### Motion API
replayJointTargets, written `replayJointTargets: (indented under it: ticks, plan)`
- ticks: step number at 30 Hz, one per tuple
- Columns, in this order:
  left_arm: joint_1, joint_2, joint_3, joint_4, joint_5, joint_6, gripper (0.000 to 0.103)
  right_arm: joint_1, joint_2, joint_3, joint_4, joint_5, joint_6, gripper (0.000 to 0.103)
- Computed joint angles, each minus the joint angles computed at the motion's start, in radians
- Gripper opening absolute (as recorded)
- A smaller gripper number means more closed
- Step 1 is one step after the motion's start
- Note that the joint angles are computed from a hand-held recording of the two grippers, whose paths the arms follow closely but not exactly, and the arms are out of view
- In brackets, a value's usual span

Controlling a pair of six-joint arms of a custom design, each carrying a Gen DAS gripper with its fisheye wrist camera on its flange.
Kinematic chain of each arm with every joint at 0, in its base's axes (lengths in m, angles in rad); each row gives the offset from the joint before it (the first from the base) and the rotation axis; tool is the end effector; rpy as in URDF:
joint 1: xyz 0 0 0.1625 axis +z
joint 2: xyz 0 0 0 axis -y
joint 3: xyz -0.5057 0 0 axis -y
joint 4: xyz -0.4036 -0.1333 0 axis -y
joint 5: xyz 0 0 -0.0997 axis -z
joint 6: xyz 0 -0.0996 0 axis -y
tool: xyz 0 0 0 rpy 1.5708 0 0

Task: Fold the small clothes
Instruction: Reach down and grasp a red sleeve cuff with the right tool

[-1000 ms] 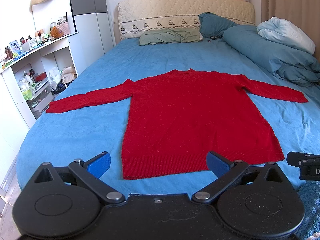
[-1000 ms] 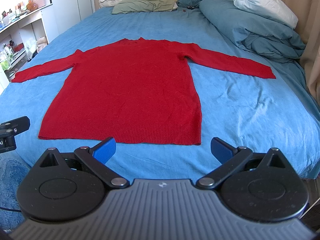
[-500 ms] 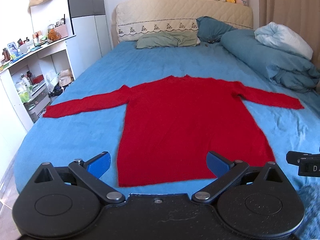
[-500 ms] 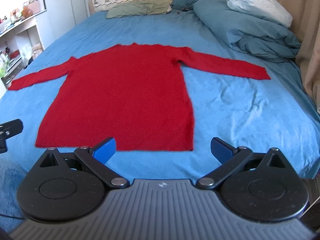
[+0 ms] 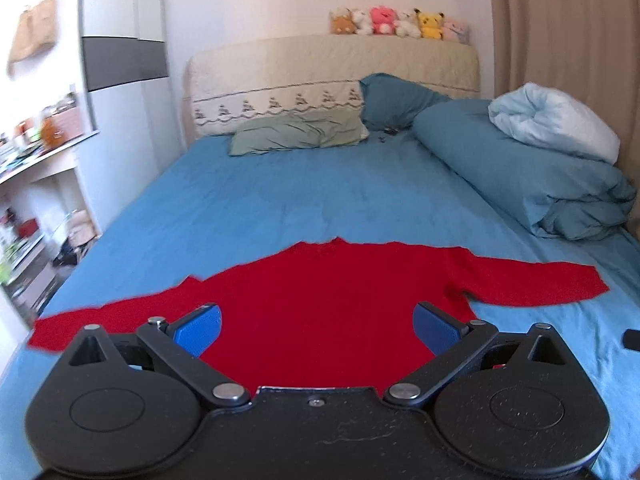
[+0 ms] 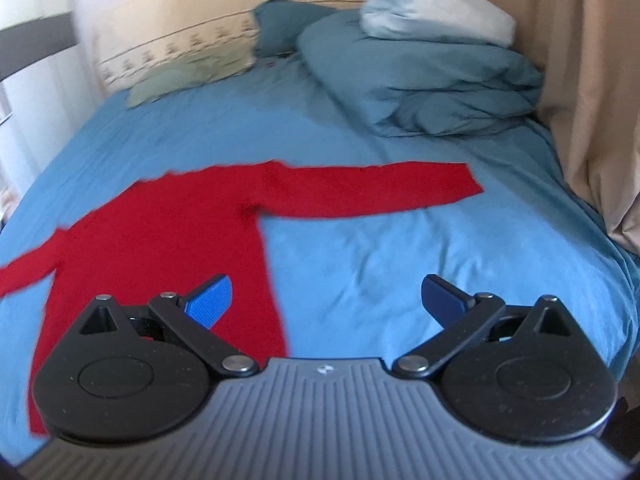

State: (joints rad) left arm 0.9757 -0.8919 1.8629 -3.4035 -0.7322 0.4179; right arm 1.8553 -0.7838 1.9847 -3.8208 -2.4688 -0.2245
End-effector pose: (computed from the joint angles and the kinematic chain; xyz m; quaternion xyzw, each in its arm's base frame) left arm -0.1987 -0.6635 0.2552 0.2539 0.8082 -0.4127 0.3347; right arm 0.2237 -0.5676 0.1987 -0.0141 -0.8094 0.4623 0.3620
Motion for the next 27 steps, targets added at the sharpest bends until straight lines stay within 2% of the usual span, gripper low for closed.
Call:
replayJointTargets:
  ticks: [5,10,15,17,19,23,27]
  plan:
    - [0.086,0.169,-0.263,0.156,-0.099,-0.016,0.103,-0.133,0.066,-0.153,-0.074,0.054,-0.087,0.103]
    - [0.150,0.382,-0.562,0.322,-0.139,0.005,0.103,-0.269,0.141,-0.293,-0.106,0.154,-0.072,0.103]
    - [0.188,0.544,-0.818,0.525,-0.181,-0.039,0.103,-0.353,0.210,-0.430,-0.062,0.173,-0.018,0.103]
    - [0.191,0.594,-0.901,0.595,-0.172,-0.040,0.103,-0.372,0.231,-0.477,-0.044,0.170,-0.003,0.103]
    - [0.190,0.637,-0.974,0.658,-0.153,-0.039,0.103,-0.385,0.243,-0.510,-0.022,0.161,0.026,0.096]
    - [0.187,0.726,-1.151,0.858,-0.115,-0.093,0.103,-0.410,0.252,-0.543,-0.033,0.165,0.109,0.089]
    - [0.187,0.839,-1.385,1.080,-0.073,-0.161,0.103,-0.428,0.254,-0.589,-0.005,0.161,0.159,0.075]
